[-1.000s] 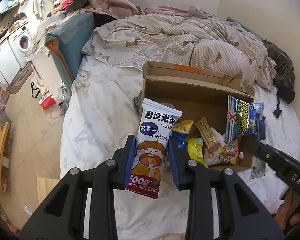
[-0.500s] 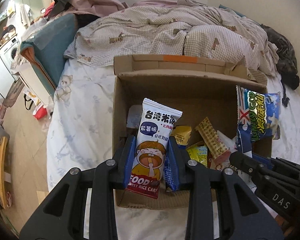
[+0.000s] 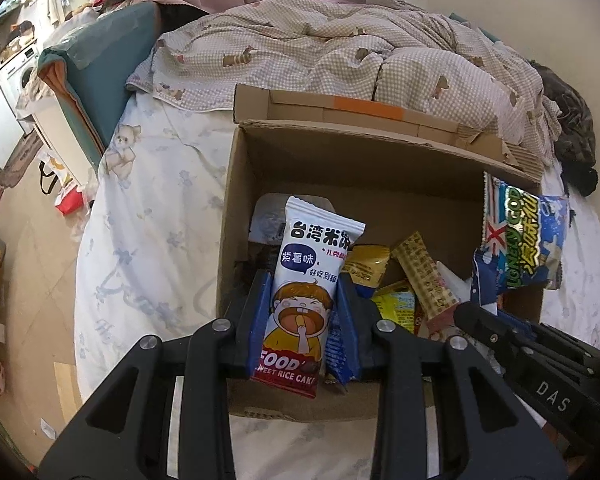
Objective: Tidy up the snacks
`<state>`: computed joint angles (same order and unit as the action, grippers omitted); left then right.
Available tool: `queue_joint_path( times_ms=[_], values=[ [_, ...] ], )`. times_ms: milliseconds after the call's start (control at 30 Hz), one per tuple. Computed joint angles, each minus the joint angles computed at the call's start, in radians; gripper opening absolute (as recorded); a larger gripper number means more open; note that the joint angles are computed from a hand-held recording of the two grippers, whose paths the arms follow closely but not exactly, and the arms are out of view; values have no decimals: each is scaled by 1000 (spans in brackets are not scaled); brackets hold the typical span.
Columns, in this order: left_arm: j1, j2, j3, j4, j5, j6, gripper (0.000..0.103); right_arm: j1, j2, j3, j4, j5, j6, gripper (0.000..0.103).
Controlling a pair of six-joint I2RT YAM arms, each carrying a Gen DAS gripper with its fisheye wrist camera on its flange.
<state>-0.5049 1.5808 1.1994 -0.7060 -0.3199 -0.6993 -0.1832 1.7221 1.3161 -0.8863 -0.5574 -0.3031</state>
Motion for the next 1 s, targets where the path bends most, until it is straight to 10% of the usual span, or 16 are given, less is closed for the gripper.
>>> queue_joint_path(
  times_ms=[100, 233, 300, 433, 1000],
  values=[
    [-19, -10, 3, -3, -17, 8, 33, -10, -11, -4, 0, -12, -3, 23],
    [-70, -37, 10, -35, -138, 2, 92, -27, -3, 14, -27, -23, 6, 24],
    [-78, -69, -3, -23, -150, 1, 94, -36, -13, 14, -27, -34, 4, 27],
    [-83, -129, -9, -30, -158, 7, 94, -70, -68, -4, 3, -78, 14, 83],
    [-317, -460, -97, -372, -330, -318, 103, -350, -363, -58, -183, -200, -229, 93]
  ],
)
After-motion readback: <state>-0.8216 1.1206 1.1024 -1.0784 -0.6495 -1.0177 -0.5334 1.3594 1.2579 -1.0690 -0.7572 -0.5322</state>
